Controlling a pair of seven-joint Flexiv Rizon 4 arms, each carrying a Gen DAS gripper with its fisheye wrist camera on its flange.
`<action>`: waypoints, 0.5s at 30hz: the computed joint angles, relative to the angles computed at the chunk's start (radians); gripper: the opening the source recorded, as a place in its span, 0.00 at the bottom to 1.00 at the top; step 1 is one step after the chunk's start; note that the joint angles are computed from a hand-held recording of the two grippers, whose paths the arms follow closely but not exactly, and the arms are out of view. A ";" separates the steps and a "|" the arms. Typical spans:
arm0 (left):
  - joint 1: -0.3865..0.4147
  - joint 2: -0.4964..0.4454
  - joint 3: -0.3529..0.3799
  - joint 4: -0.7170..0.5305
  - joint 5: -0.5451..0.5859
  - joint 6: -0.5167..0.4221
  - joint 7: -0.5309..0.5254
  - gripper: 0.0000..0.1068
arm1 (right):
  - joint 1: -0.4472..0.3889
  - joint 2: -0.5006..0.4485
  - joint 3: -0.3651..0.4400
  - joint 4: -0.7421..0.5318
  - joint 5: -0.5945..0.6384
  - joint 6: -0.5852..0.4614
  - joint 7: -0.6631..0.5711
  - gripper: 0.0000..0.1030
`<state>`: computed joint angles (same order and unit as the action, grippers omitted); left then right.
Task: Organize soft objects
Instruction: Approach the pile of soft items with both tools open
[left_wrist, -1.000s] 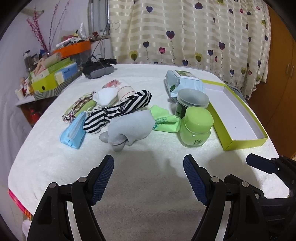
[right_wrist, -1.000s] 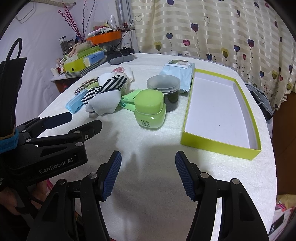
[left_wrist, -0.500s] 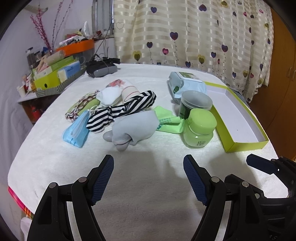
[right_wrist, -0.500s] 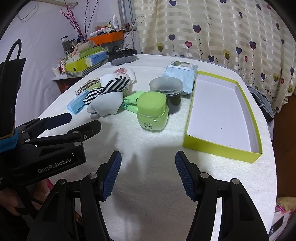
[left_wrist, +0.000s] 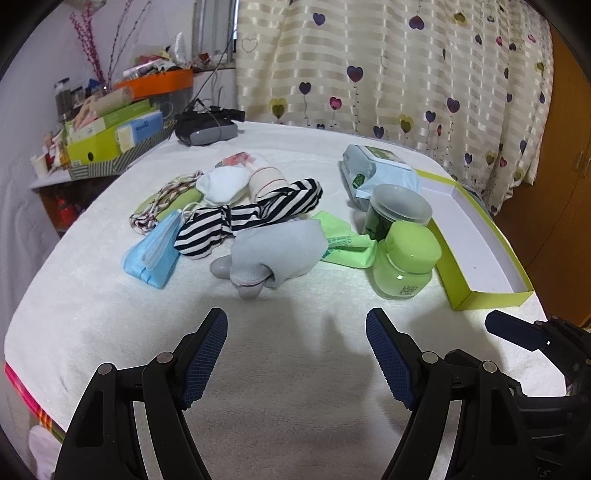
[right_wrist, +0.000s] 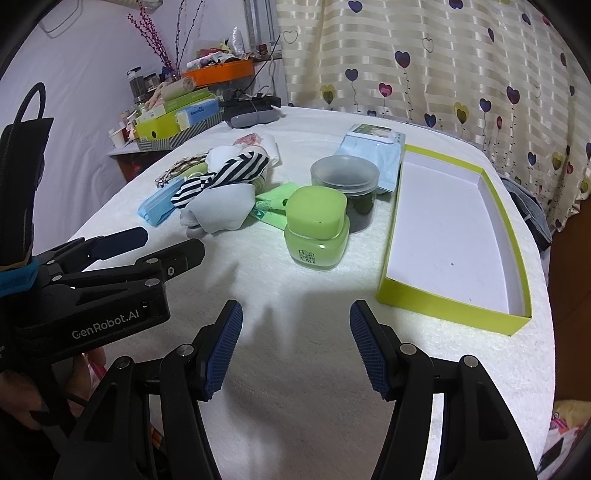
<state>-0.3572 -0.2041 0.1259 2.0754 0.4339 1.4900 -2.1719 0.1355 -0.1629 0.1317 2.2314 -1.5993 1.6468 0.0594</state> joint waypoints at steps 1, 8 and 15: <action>0.002 -0.001 -0.001 0.000 -0.002 0.002 0.001 0.74 | 0.000 -0.002 0.000 -0.002 -0.001 0.000 0.000 0.60; 0.016 -0.009 -0.003 0.011 -0.030 0.024 0.015 0.74 | 0.012 -0.015 -0.003 -0.011 0.029 0.001 -0.032 0.60; 0.061 -0.016 -0.051 0.044 -0.127 0.068 0.108 0.74 | 0.026 -0.025 -0.014 -0.020 0.042 0.008 -0.050 0.60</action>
